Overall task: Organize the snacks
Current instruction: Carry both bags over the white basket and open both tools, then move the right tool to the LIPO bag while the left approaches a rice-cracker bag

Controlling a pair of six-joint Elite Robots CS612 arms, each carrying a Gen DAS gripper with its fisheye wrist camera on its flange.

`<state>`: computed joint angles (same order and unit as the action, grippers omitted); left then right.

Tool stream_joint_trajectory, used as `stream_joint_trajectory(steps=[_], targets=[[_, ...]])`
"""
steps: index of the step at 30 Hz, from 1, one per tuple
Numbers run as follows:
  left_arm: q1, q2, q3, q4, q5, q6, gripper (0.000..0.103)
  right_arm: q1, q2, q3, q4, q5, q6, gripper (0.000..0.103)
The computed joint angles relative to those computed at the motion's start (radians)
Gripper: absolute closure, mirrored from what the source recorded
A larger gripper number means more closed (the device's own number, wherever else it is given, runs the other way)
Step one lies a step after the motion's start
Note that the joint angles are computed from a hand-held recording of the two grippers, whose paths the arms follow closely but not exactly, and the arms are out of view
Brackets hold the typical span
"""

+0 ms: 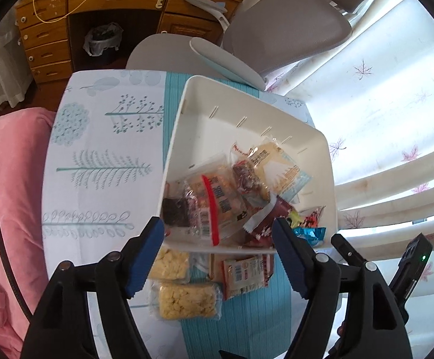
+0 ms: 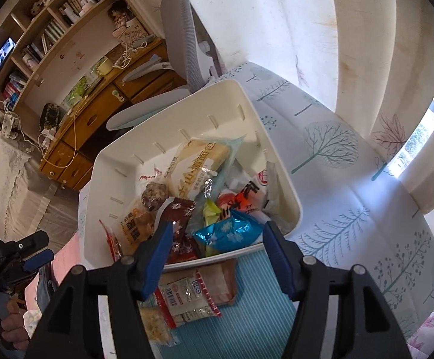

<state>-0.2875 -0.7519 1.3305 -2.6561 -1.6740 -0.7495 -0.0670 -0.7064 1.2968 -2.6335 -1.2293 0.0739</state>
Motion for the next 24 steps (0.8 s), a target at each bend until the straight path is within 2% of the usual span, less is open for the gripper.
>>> stream_joint_trajectory(steps=[13,16,18,24], targets=[[-0.026,-0.069,0.133,-0.016,0.033,-0.100,0.024,0.009,-0.031,0.032,0.084,0.054,-0.132,0.036],[-0.035,-0.076,0.150,-0.004,0.041,-0.105,0.021,0.010,-0.033,0.036,0.112,0.067,-0.162,0.036],[-0.040,-0.078,0.157,0.010,0.042,-0.106,0.015,0.011,-0.033,0.037,0.134,0.078,-0.174,0.036],[-0.049,-0.069,0.161,0.049,0.017,-0.120,0.010,0.009,-0.023,0.024,0.247,0.114,-0.209,0.036]])
